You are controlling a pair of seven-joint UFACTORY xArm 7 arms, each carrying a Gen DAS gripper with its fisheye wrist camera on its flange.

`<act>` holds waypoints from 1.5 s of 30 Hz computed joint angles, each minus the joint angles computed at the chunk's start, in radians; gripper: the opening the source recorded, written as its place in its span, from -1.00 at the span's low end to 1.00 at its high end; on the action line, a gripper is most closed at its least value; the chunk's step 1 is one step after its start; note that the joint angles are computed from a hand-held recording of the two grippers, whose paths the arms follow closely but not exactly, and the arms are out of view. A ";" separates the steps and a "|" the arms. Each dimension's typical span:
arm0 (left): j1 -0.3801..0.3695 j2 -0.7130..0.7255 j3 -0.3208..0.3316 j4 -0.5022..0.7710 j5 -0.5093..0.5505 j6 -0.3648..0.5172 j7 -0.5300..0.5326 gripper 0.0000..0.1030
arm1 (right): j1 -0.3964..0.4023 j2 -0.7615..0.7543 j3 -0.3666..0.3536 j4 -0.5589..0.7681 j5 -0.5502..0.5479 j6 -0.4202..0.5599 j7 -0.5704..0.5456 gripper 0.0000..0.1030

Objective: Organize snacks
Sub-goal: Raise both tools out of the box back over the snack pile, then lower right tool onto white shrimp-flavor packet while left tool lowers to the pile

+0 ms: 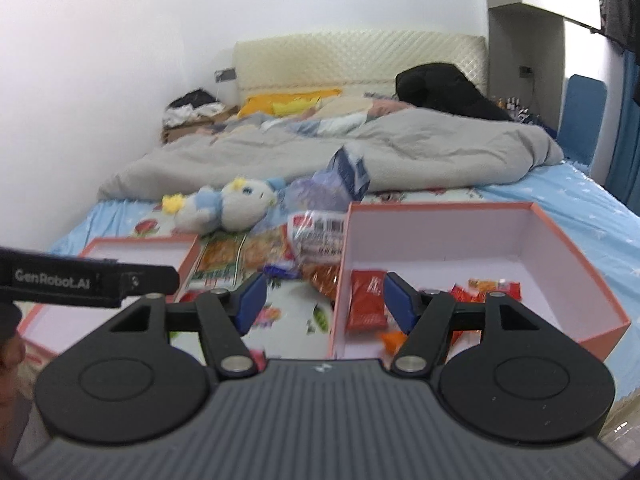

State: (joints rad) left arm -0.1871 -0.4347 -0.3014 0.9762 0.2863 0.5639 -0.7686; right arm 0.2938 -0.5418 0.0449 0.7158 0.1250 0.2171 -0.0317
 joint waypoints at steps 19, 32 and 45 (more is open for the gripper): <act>0.048 0.128 0.091 -0.084 -0.019 -0.136 0.054 0.57 | -0.136 0.324 0.200 0.239 -0.330 0.008 0.192 0.27; 0.083 0.346 0.140 -0.001 0.192 -0.205 0.032 0.57 | -0.008 0.698 0.086 0.562 -0.495 0.025 0.314 0.27; 0.021 0.518 0.227 0.158 0.203 -0.197 0.181 0.57 | 0.067 0.966 0.008 0.877 -0.465 0.239 0.295 0.26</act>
State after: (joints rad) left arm -0.1658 0.0832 -0.0745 1.1344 0.4893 0.3667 -0.5872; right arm 0.3611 0.4245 0.0525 1.5932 -0.3403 0.4561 0.2630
